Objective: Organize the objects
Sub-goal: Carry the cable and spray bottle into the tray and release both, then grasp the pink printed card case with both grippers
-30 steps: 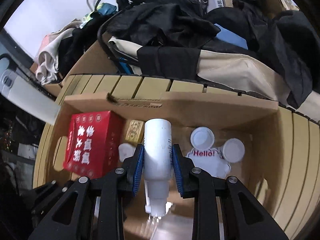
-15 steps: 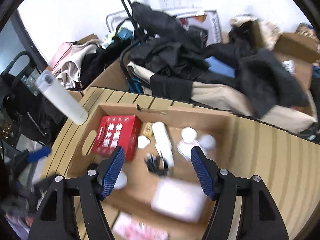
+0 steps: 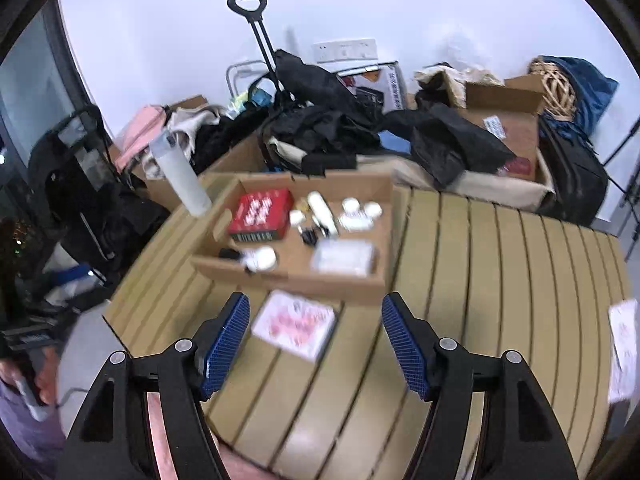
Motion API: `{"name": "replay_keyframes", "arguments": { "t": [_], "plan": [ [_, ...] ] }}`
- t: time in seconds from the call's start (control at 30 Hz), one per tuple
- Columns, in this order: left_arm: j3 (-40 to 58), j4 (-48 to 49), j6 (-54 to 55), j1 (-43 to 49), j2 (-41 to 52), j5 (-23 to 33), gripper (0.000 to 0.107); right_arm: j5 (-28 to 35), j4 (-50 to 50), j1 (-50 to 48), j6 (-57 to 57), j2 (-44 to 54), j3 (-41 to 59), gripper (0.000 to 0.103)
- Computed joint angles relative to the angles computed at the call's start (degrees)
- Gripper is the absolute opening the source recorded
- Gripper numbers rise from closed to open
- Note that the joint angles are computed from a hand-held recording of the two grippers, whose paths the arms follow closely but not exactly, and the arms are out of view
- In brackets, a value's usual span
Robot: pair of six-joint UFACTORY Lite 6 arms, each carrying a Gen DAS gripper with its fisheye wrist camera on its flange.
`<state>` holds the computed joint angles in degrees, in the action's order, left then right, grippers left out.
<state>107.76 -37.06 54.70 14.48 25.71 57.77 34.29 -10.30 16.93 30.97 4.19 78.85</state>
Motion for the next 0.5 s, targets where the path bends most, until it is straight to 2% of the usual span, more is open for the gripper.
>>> {"name": "replay_keyframes", "arguments": {
  "t": [0.1, 0.2, 0.27, 0.4, 0.5],
  "plan": [
    [-12.1, -2.9, 3.5, 2.4, -6.4, -0.5, 0.092, -3.7, -2.6, 4.8, 6.7, -6.7, -11.8, 0.073],
    [-23.2, -4.3, 7.0, 3.6, -10.8, 1.5, 0.092, -7.2, -10.8, 11.1, 20.6, -11.5, -22.6, 0.073],
    [-29.2, -4.8, 9.6, 2.9, -13.2, 0.1, 0.092, -9.9, -14.1, 14.1, 28.3, -12.5, -27.9, 0.073],
    [-29.1, -4.2, 9.0, -1.5, -11.1, -3.7, 0.092, -14.2, -16.3, 14.2, 33.5, -10.0, -31.5, 0.073],
    [-22.3, -6.2, 7.2, -4.9, -3.6, -4.2, 0.089, -16.7, -22.6, 12.2, 39.1, -7.1, -30.8, 0.073]
  ]
}}
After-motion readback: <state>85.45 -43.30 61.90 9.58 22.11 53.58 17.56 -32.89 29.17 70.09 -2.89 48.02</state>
